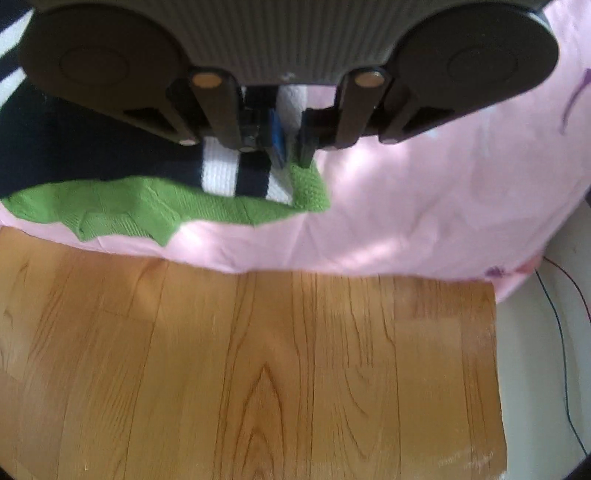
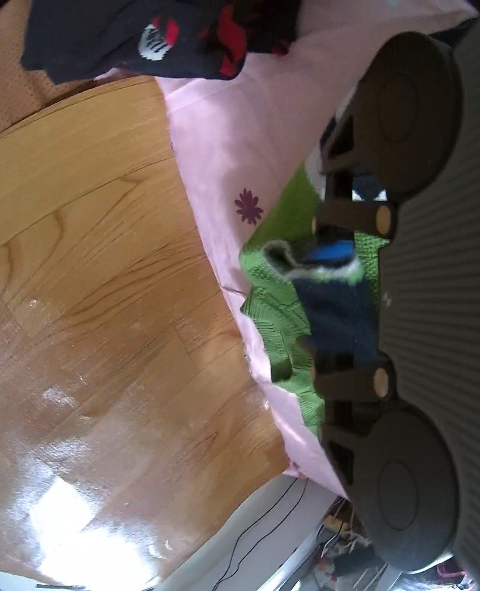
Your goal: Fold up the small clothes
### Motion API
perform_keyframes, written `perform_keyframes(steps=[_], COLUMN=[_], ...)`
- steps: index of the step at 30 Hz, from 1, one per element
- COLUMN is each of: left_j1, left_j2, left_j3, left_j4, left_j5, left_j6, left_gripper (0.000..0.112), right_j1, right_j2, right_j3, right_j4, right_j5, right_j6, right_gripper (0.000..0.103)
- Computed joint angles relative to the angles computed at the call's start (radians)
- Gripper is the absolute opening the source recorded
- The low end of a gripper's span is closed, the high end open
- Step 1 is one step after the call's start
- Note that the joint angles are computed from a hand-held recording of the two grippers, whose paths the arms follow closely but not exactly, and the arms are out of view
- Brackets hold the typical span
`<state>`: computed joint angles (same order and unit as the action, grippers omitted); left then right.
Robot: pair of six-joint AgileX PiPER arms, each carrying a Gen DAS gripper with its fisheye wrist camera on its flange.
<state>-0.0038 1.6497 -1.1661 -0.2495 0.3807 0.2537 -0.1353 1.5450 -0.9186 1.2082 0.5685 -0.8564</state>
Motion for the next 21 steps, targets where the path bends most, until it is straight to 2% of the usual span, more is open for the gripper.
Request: perform_keyframes(steps=[1,2,4,5,8,9,11,13,15,18,21], left_j1=[0.009,0.014,0.022,0.008,-0.048,-0.062,-0.065,-0.032,0.021,0.083,0.098], left_j2=[-0.016,-0.013,-0.014,0.008,0.002,-0.012,-0.042,-0.072,-0.131,-0.223,-0.305], left_j3=[0.021,0.013,0.011,0.000,0.078,0.089,0.119,0.124,0.150,0.189,0.240], left_j4=[-0.028,-0.017,0.067,0.159,0.459,0.553,0.621,0.529,0.329,0.029,-0.247], left_j5=[-0.035,-0.050,-0.046,-0.031,-0.133,-0.128,-0.133,-0.112,-0.100,-0.057,0.010], left_j6=[0.011,-0.012,-0.129,-0.226,-0.416,-0.478,-0.553,-0.501,-0.360,-0.134,0.142], left_gripper=[0.009,0.009,0.009,0.009,0.014,0.015,0.016,0.016,0.016,0.016,0.017], right_j1=[0.005,0.017,-0.002,0.012,0.094,0.097,0.044,-0.052,-0.152,-0.317,-0.480], right_j2=[0.011,0.018,0.006,0.015,0.075,0.066,0.006,-0.110,-0.240,-0.447,-0.621], right_j3=[-0.008,-0.017,-0.009,-0.018,-0.022,-0.016,0.011,0.086,0.158,0.250,0.321], right_j4=[-0.030,-0.065,-0.053,-0.086,-0.325,-0.352,-0.285,-0.132,-0.087,-0.151,-0.247], right_j5=[-0.006,-0.020,-0.033,-0.058,-0.240,-0.248,-0.180,-0.106,-0.039,0.087,0.244], right_j6=[0.006,0.025,-0.002,0.031,0.215,0.230,0.174,0.025,-0.045,-0.075,-0.079], right_gripper=[0.020,0.007,0.008,0.008,0.009,0.011,0.012,0.021,0.029,0.037,0.037])
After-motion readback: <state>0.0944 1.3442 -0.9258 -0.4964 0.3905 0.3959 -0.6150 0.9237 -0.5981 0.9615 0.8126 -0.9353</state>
